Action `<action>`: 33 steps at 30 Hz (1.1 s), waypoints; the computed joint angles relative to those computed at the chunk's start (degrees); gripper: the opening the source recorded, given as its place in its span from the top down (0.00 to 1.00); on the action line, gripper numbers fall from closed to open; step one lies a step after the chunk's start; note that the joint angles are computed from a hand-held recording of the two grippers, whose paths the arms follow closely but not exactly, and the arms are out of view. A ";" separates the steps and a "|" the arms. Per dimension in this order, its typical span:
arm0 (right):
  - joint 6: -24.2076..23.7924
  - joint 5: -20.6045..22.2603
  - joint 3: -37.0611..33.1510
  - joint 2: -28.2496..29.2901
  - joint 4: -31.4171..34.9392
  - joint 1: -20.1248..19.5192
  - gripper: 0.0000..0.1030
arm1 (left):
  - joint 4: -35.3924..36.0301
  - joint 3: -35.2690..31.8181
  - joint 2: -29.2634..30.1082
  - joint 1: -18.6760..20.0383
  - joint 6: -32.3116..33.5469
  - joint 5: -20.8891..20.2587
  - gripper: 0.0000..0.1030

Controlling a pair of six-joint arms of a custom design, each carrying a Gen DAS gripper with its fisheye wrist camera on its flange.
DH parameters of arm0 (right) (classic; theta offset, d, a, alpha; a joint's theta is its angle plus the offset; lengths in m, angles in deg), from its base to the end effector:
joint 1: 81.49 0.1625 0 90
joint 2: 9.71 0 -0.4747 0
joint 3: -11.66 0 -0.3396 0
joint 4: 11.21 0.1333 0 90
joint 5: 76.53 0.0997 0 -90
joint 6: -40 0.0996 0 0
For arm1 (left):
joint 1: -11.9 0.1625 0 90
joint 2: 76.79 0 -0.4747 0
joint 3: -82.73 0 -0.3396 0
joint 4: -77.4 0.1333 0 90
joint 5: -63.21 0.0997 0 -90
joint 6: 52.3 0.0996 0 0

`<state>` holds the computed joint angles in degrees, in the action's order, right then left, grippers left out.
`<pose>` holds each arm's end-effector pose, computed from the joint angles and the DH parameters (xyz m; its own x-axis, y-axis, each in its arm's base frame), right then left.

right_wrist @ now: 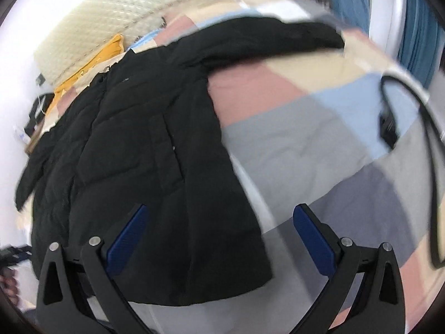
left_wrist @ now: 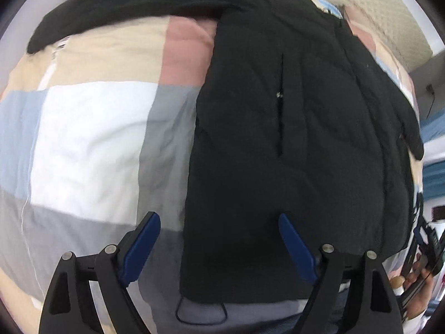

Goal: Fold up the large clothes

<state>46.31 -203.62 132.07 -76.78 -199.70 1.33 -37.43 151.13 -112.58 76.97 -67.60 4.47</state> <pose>0.0084 -0.5195 0.3419 -0.7238 0.5976 0.3448 0.1687 0.6379 -0.7514 -0.1519 -0.7657 0.1592 -0.8293 0.1719 -0.5316 0.2061 0.9785 -0.0051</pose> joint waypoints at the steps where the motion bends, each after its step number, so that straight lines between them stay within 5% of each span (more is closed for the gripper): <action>1: 0.73 0.66 -0.20 0.08 0.51 -0.68 0.00 | -0.09 -0.41 0.39 0.35 0.92 -0.23 0.16; 4: 2.57 1.92 -1.66 1.20 4.32 -1.09 0.00 | -0.36 -1.55 1.04 1.60 1.40 -3.31 0.17; 7: 2.34 -0.35 -3.73 3.24 6.79 -0.52 0.01 | -0.30 -2.74 1.46 3.31 0.61 -10.06 0.33; 10: 1.55 -1.18 -5.07 4.32 7.82 -0.65 0.06 | -0.64 -2.64 1.84 3.89 0.71 -11.20 0.37; 14: 2.73 1.24 -5.24 4.55 8.61 -1.87 0.12 | -0.91 -1.93 1.64 3.57 1.16 -11.77 0.64; 16: 2.83 2.80 -6.24 5.38 9.40 -1.79 0.20 | -1.89 -0.65 0.99 2.95 1.39 -11.29 0.78; 18: 1.61 4.13 -6.05 5.19 9.34 -1.53 0.46 | -2.98 0.66 0.07 2.21 0.97 -10.45 0.87; 21: -0.25 4.27 -5.30 4.68 8.09 -0.33 0.78 | -6.27 3.28 -1.24 0.90 1.63 -8.68 0.91; 23: -1.30 3.03 -4.99 4.42 7.48 0.69 0.86 | -8.31 5.84 -3.24 0.37 1.38 -8.84 0.93; 33: -1.91 6.89 1.09 -4.83 3.23 4.23 0.94 | -7.58 9.37 -9.84 -3.22 -1.06 -7.36 0.96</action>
<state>44.40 -196.73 133.16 -81.61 -196.47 5.56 -45.01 160.49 -122.42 73.75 -68.66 -2.89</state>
